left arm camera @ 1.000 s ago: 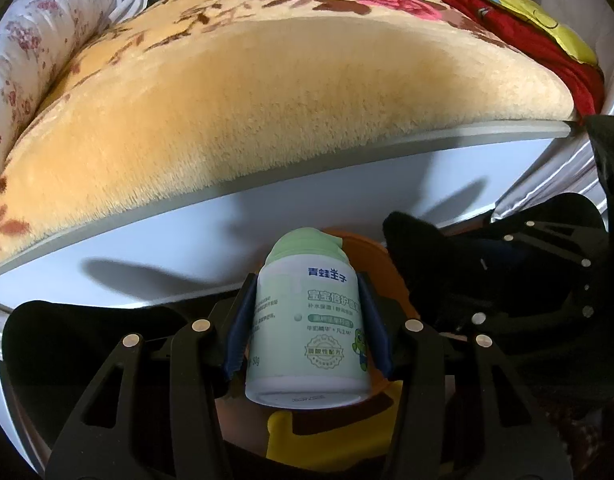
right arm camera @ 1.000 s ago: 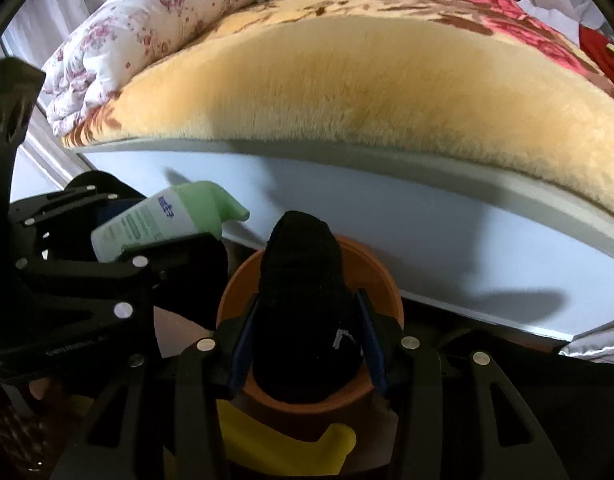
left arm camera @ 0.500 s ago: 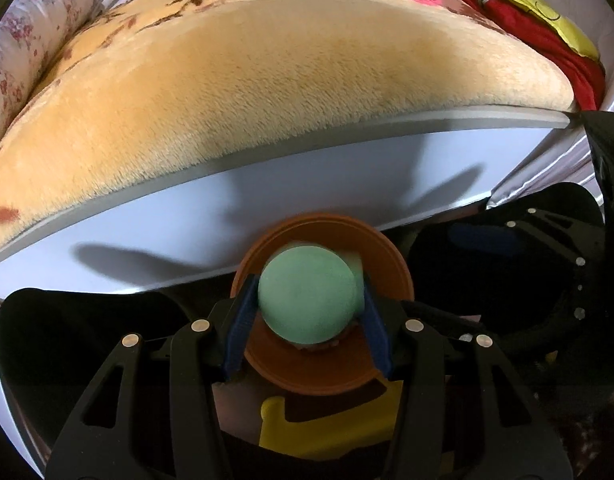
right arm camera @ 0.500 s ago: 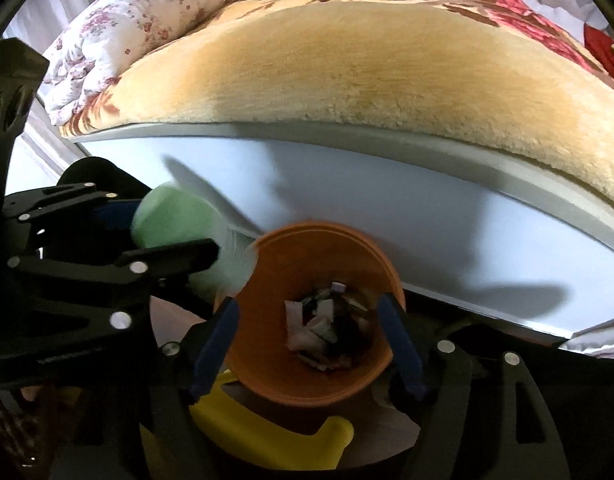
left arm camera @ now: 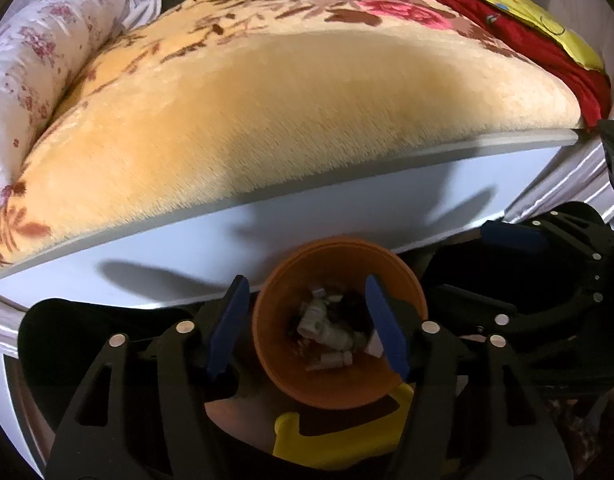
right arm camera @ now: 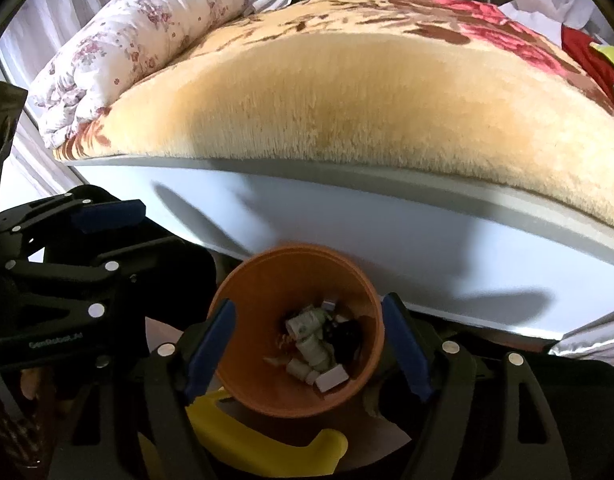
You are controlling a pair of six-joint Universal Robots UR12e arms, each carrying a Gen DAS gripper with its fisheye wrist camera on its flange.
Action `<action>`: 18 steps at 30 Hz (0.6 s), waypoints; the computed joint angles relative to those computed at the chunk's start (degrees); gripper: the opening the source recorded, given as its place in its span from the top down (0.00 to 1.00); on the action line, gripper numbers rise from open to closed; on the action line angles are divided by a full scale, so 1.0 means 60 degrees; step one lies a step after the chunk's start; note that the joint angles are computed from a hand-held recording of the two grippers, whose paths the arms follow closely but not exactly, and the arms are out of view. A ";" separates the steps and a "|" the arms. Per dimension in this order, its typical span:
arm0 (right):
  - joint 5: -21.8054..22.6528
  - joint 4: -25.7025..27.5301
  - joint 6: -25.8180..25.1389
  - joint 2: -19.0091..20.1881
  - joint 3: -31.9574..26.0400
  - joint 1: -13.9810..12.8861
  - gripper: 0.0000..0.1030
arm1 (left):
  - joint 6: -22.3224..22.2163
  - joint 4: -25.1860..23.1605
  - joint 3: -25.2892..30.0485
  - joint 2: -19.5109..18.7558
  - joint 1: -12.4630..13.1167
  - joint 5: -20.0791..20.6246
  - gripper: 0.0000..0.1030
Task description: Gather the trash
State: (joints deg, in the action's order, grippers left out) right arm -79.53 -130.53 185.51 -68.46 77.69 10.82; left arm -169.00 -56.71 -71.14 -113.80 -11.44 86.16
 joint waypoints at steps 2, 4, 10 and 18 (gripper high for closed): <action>-0.0030 -0.0139 0.0022 -0.0015 0.0008 -0.0003 0.25 | -0.0083 0.0121 0.0021 -0.0005 -0.0004 0.0066 0.38; -0.0097 -0.0298 -0.0012 -0.0036 0.0016 -0.0004 0.22 | -0.0188 0.0317 0.0016 0.0010 0.0015 0.0095 0.34; -0.0771 -0.1115 -0.0154 -0.0037 -0.0119 0.0039 0.06 | -0.0396 0.1329 0.0105 -0.0036 -0.0002 0.0730 0.20; -0.1323 -0.1605 -0.0243 0.0301 -0.1007 0.0034 0.05 | -0.0892 0.2111 0.0650 -0.0289 0.0080 0.1258 0.13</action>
